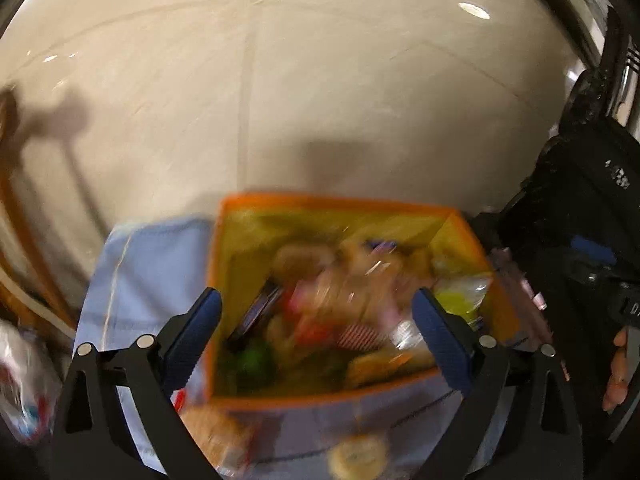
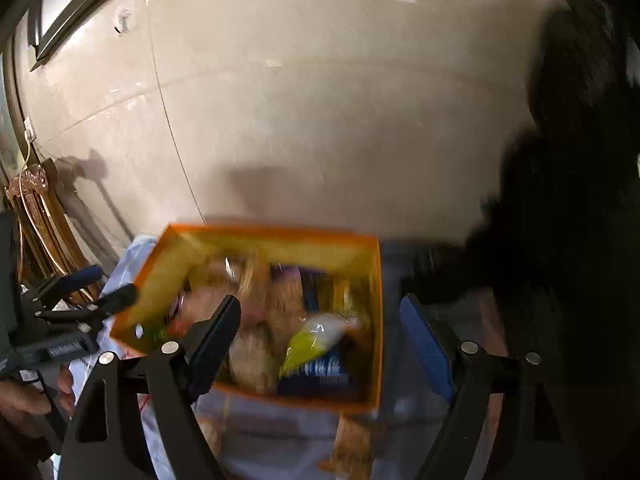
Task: Organize snacks
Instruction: 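Carry both bags over the orange box and open both tools, then grasp the round biscuit pack with the left tool while the right tool grasps the clear round cake pack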
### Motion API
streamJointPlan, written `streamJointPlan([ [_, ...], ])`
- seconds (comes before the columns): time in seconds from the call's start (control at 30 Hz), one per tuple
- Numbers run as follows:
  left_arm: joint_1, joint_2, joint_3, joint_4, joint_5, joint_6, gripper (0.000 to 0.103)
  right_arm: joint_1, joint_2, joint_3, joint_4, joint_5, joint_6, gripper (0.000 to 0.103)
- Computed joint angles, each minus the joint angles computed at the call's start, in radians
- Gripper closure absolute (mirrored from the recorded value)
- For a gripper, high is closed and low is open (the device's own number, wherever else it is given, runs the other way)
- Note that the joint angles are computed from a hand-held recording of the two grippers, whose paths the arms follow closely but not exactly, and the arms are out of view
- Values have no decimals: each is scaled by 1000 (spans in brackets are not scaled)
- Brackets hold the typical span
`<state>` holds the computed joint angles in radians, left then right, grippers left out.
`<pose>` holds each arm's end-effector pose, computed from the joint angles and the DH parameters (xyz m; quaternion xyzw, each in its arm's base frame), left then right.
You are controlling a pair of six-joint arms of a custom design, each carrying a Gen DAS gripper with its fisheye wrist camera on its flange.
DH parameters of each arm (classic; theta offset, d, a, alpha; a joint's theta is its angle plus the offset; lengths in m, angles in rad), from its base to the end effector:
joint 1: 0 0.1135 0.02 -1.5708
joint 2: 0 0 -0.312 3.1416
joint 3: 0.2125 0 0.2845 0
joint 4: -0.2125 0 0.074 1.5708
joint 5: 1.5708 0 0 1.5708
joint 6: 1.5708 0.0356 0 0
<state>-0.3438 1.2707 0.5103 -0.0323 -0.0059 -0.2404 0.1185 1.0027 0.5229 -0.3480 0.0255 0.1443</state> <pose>0.2331 -0.0832 0.1853 0.0467 0.9241 -0.1066 0.3640 0.1994 0.0228 0.2206 0.0167 0.9316 0.0358 0.3614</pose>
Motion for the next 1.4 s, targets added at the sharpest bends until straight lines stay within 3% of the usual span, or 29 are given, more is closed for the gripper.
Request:
streamJointPlan([
  [0.07,42,-61,-106,31,-3,19,8,16,-28,-72,-8,-4,41,19],
  [0.2,202,-120,-276,43,48,98,7,197,-87,-211,-24,72,197,19],
  [0.4,471,-29,-475,202,100,343,7,576,84,-296,99,180,503,19],
  [0.53,501,14,-507,288,100,403,7,720,248,-275,196,221,616,19],
  [0.63,414,105,-488,396,67,364,7,769,352,-231,220,235,671,18],
  [0.73,273,246,-459,537,-36,347,7,758,429,-180,234,225,678,18],
  [0.87,187,385,-403,627,-74,351,7,725,505,-121,242,222,679,15],
  [1.23,120,690,-345,865,-97,383,4,703,753,-22,357,237,652,15],
  [1.4,157,708,-345,884,-53,356,4,729,799,24,356,244,639,15],
])
